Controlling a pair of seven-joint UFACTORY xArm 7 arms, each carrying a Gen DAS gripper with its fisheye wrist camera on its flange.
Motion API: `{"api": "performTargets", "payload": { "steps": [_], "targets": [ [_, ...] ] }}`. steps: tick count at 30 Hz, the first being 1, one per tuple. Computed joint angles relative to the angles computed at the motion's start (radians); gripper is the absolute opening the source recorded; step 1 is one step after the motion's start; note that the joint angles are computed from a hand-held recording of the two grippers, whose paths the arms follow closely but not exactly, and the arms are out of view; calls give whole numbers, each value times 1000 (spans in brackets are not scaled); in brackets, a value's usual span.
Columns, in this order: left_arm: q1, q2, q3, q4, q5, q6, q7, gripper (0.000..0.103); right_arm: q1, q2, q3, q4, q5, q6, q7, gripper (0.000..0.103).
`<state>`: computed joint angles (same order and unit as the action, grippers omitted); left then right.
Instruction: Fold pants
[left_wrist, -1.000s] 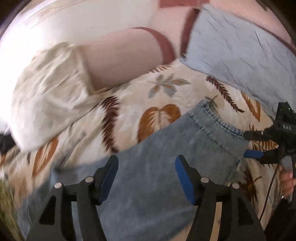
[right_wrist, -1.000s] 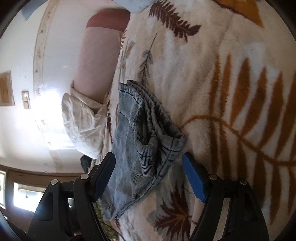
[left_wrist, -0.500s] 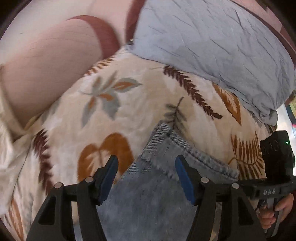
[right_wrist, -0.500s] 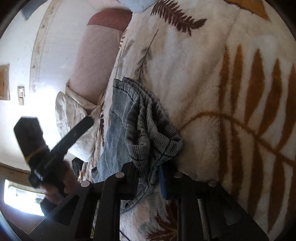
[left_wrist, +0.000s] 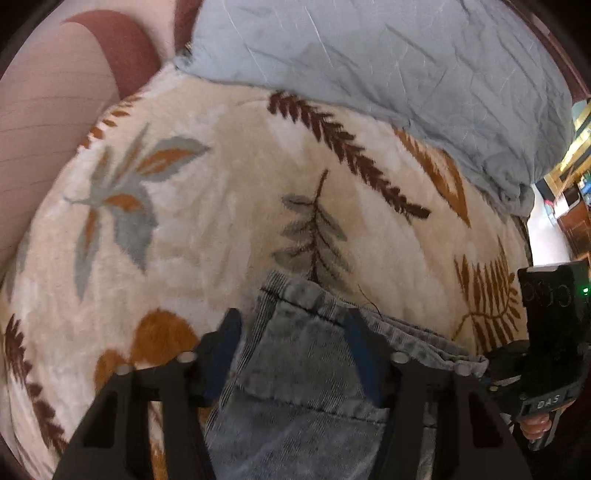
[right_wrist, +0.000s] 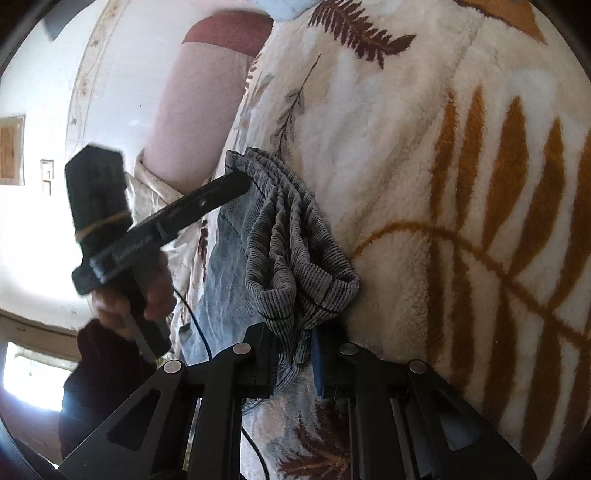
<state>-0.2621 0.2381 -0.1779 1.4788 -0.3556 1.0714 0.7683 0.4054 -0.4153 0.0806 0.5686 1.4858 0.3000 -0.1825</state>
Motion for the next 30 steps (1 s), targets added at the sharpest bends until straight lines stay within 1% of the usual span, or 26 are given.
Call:
{"api": "performTargets", "payload": {
  "steps": [2, 5, 6, 8, 9, 11, 14, 16, 17, 18, 20, 23, 26, 30],
  "targets": [
    [1, 15, -5, 13, -8, 13, 17, 53, 1, 7, 3, 11, -7, -1, 12, 12],
    [8, 31, -8, 32, -37, 23, 30, 45, 2, 15, 0, 19, 4, 3, -2, 11],
    [11, 33, -9, 32, -46, 23, 36, 44, 0, 17, 2, 21, -1, 4, -3, 11],
    [13, 19, -12, 10, -56, 1, 69, 38, -1, 19, 2, 23, -3, 6, -4, 12],
    [14, 12, -13, 0, -61, -9, 80, 36, 0, 21, 0, 25, 4, 8, -9, 12],
    [17, 2, -13, -15, -82, -29, 92, 29, -3, 25, -2, 30, 8, 16, -17, 14],
    [26, -21, -9, -47, -115, -57, 119, 25, -8, 27, -6, 37, 55, 24, -46, 18],
    [24, -33, -8, -63, -122, -78, 122, 24, -18, 28, 1, 41, 64, 29, -53, 22],
    [23, -38, -7, -70, -125, -86, 122, 23, -21, 32, 10, 46, 56, 21, -53, 24],
    [23, -43, -6, -75, -129, -92, 120, 23, -25, 36, 23, 51, 25, 5, -42, 24],
    [22, -50, -3, -82, -137, -106, 111, 23, -23, 40, 37, 54, -34, -24, -11, 19],
    [28, -78, -1, -104, -172, -120, 120, 22, -1, 39, 22, 50, -25, -40, -4, 16],
    [37, -112, 7, -114, -208, -119, 130, 22, 3, 30, 42, 46, -146, -81, 70, 15],
    [56, -173, 31, -126, -278, -99, 154, 22, 56, 10, 36, 52, -186, -158, 75, 15]
  ]
}}
